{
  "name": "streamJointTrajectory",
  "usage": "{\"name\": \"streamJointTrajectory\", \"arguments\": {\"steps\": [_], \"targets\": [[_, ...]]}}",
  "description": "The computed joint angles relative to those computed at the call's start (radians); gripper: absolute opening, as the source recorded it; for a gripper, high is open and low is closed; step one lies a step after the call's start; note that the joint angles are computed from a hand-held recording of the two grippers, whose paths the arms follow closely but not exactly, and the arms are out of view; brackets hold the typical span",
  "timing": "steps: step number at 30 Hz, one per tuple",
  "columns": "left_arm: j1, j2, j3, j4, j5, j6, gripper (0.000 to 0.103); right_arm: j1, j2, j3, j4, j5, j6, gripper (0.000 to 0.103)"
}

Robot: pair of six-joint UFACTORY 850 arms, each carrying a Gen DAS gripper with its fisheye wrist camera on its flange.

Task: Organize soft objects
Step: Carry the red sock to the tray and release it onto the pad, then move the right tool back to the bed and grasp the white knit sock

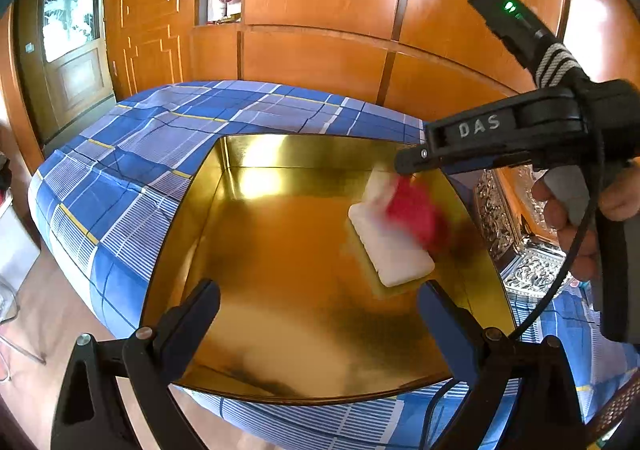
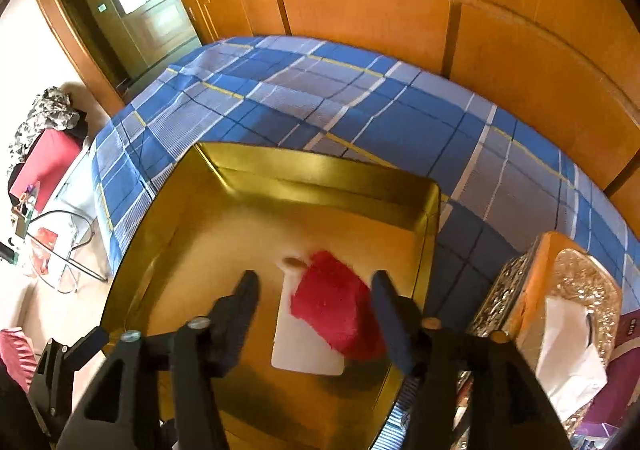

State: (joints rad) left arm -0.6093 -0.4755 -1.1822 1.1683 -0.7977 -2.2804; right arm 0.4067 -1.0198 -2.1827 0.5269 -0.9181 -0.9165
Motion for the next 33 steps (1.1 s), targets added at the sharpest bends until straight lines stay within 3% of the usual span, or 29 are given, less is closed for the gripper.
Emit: {"name": "streamJointTrajectory", "arguments": {"steps": [9,16,19,22,26,33], "targets": [[-0.007,-0.008,-0.013,-0.002,-0.008,0.010,0.100,-0.013,0.118,0.173,0.086,0.137,-0.121,0.066],[-0.013,-0.015,-0.028,-0.003,-0.016,0.034,0.100,-0.066,0.267,0.391,0.287,0.248,-0.373,0.066],[-0.017,-0.019,-0.034,-0.004,-0.010,0.040,0.100,-0.107,0.318,0.465,0.383,0.237,-0.517,0.066],[-0.021,-0.020,-0.038,0.004,-0.009,0.042,0.100,-0.168,0.343,0.508,0.415,0.159,-0.605,0.066],[-0.026,-0.029,-0.048,0.018,0.001,0.048,0.100,-0.253,0.341,0.532,0.379,0.116,-0.579,0.066],[-0.043,-0.074,-0.109,0.032,0.049,0.126,0.100,-0.383,0.255,0.487,0.242,0.214,-0.290,0.064]]}}
